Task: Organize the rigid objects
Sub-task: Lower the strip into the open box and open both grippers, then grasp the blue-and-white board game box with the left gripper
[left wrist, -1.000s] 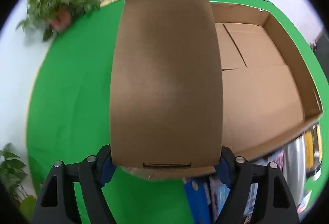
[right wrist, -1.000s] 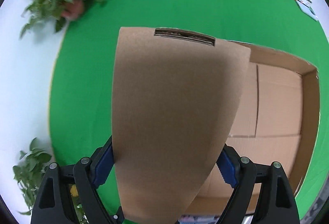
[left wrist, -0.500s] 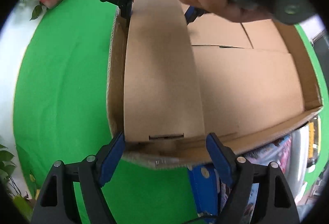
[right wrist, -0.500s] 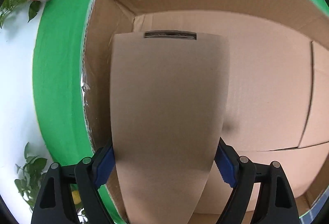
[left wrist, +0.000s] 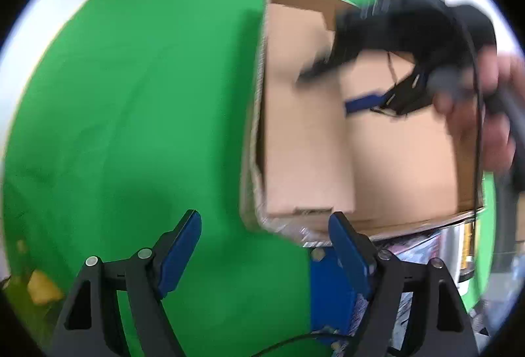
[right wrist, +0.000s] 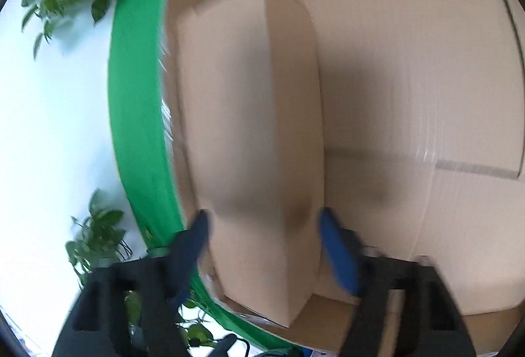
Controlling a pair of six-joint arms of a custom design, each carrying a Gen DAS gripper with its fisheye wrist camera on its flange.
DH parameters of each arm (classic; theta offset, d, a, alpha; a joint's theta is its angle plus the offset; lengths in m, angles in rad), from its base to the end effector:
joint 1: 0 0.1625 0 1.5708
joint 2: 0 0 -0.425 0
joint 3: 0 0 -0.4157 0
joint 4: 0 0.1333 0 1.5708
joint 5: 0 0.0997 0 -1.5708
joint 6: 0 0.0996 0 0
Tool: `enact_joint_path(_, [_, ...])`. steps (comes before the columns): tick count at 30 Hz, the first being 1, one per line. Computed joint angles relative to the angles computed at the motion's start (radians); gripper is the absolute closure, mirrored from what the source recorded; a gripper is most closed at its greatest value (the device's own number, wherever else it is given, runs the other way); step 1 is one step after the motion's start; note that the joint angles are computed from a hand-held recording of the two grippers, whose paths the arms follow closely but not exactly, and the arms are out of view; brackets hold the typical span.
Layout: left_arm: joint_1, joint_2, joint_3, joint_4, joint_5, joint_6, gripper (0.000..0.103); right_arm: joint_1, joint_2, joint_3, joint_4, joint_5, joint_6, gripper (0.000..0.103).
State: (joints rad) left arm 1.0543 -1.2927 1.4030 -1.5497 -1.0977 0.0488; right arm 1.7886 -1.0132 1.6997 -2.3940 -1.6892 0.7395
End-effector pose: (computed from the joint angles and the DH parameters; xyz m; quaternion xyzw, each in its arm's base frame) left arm -0.1494 -0.6248 0.4245 0.2853 0.9273 0.0079 0.2423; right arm 0.2610 -0.6168 0.1752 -0.2608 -0.9612 0.0877 0.0210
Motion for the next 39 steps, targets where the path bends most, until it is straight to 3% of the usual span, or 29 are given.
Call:
enact_joint_path(3, [0.026, 0.041, -0.048, 0.001, -0.065, -0.024, 0.025, 0.003, -0.051, 0.097, -0.097, -0.008, -0.012, 0.048])
enact_joint_path(5, [0.039, 0.067, -0.078, 0.021, -0.098, -0.025, 0.033, 0.007, -0.121, 0.2, -0.228, 0.013, 0.001, 0.048])
enact_joint_path(6, [0.044, 0.081, -0.095, 0.037, -0.108, -0.024, 0.04, 0.015, -0.144, 0.221, -0.264, 0.005, 0.01, 0.041])
enact_joint_path(7, [0.047, 0.093, -0.106, 0.052, -0.112, -0.025, 0.046, 0.035, -0.195, 0.278, -0.303, -0.035, 0.024, 0.027])
enact_joint_path(8, [0.051, 0.104, -0.118, 0.073, -0.118, -0.031, 0.05, 0.059, -0.252, 0.321, -0.303, -0.109, 0.032, 0.015])
enact_joint_path(9, [0.053, 0.113, -0.126, 0.097, -0.121, -0.039, 0.058, 0.077, -0.289, 0.337, -0.275, -0.167, 0.035, 0.014])
enact_joint_path(11, [0.059, 0.133, -0.144, 0.095, -0.12, -0.039, 0.058, 0.124, -0.375, 0.371, -0.122, -0.327, 0.05, 0.014])
enact_joint_path(13, [0.065, 0.129, -0.145, 0.092, -0.124, -0.039, 0.063, 0.142, -0.452, 0.415, 0.03, -0.421, 0.109, 0.016])
enact_joint_path(17, [0.071, 0.128, -0.151, 0.09, -0.116, -0.026, 0.076, 0.12, -0.554, 0.482, 0.322, -0.491, 0.266, 0.045])
enact_joint_path(19, [0.072, 0.126, -0.147, 0.092, -0.101, -0.025, 0.088, 0.112, -0.592, 0.519, 0.359, -0.479, 0.275, 0.053])
enact_joint_path(22, [0.064, 0.11, -0.126, 0.102, -0.075, -0.016, 0.096, 0.149, -0.633, 0.534, 0.435, -0.539, 0.276, 0.058])
enact_joint_path(26, [0.053, 0.088, -0.094, 0.117, -0.061, -0.004, 0.097, 0.138, -0.73, 0.567, 0.493, -0.54, 0.298, 0.066])
enact_joint_path(30, [0.041, 0.068, -0.059, 0.121, -0.049, -0.015, 0.097, 0.123, -0.834, 0.606, 0.51, -0.538, 0.258, 0.062])
enact_joint_path(33, [0.038, 0.042, -0.03, 0.081, -0.044, -0.017, 0.094, 0.162, -0.918, 0.638, 0.482, -0.558, 0.262, 0.043])
enact_joint_path(35, [0.024, 0.022, -0.012, 0.047, -0.046, -0.023, 0.092, 0.252, -0.986, 0.658, 0.441, -0.623, 0.252, 0.005])
enact_joint_path(36, [0.012, 0.006, -0.001, 0.03, -0.033, -0.021, 0.085, 0.306, -0.998, 0.663, 0.415, -0.66, 0.244, 0.0])
enact_joint_path(38, [-0.016, -0.044, 0.039, -0.033, -0.021, 0.012, 0.062, 0.458, -0.984, 0.651, 0.403, -0.726, 0.248, 0.0])
enact_joint_path(39, [-0.034, -0.073, 0.066, -0.076, -0.023, 0.034, 0.04, 0.547, -0.998, 0.651, 0.457, -0.763, 0.286, 0.0])
